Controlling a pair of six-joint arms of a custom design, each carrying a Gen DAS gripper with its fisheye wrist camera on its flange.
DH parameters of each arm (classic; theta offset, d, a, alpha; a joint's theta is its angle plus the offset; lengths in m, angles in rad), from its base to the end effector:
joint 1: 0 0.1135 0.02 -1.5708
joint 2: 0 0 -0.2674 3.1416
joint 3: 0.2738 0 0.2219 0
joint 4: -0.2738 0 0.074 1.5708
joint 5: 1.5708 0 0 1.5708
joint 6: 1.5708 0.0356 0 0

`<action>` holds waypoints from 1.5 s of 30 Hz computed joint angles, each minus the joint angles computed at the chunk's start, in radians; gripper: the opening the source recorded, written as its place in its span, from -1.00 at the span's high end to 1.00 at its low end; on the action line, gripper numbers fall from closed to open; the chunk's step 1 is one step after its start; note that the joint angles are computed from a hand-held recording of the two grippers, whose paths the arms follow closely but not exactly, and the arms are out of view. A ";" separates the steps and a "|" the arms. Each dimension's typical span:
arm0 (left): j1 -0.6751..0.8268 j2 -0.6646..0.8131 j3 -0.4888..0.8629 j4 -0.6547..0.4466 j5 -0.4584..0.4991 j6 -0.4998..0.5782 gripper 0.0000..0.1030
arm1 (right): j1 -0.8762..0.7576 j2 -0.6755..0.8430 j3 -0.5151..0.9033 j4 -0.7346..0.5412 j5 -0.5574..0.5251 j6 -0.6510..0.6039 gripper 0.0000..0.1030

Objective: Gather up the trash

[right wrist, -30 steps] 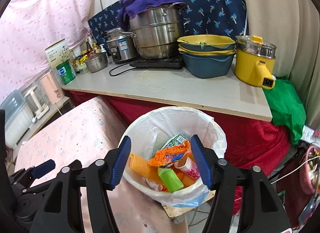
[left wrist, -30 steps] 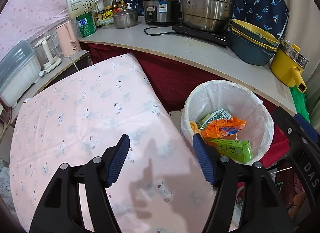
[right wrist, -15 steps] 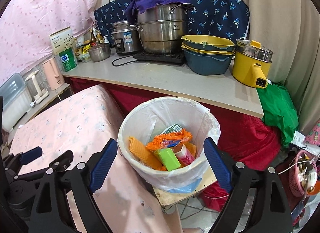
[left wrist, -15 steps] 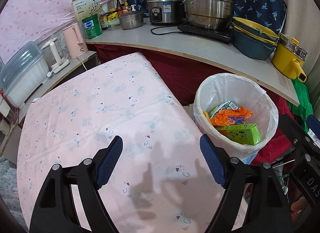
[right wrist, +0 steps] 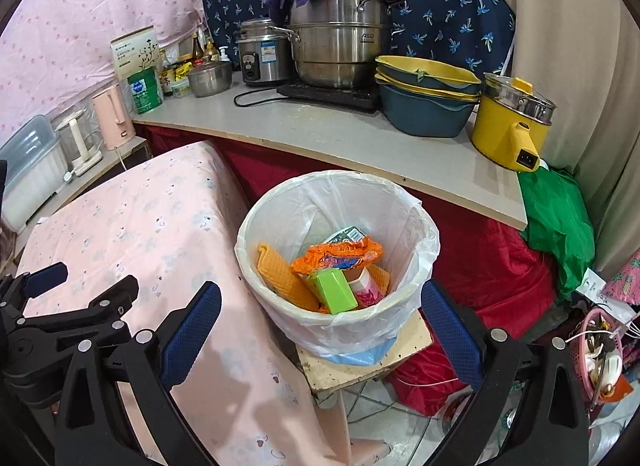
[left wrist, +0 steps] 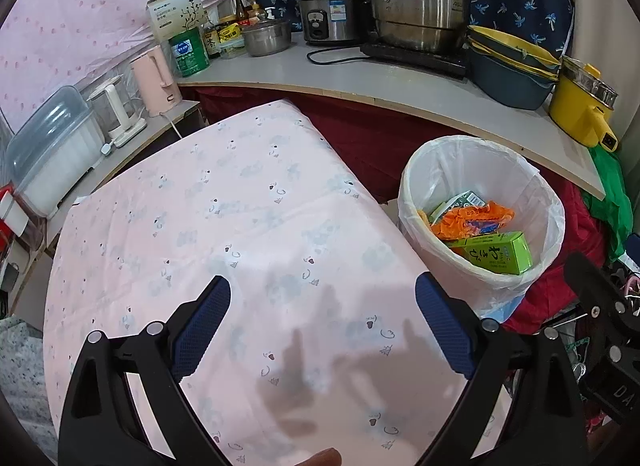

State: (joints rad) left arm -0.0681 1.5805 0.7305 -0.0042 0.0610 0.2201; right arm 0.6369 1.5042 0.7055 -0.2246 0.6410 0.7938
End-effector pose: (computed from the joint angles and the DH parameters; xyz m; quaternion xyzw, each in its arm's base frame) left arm 0.2798 -0.0213 0.1774 0.1450 0.9248 -0.0019 0.3517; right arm 0.2117 0.1301 0.1816 0.1565 0.9043 -0.0607 0.3926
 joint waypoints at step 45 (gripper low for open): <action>-0.046 0.043 -0.025 0.069 -0.034 -0.015 -0.73 | -0.012 0.062 -0.034 0.052 -0.017 0.006 -0.88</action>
State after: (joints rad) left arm -0.1139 1.6239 0.7054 0.0644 0.0273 0.2048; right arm 0.6252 1.5660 0.6710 -0.1731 0.6244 0.7998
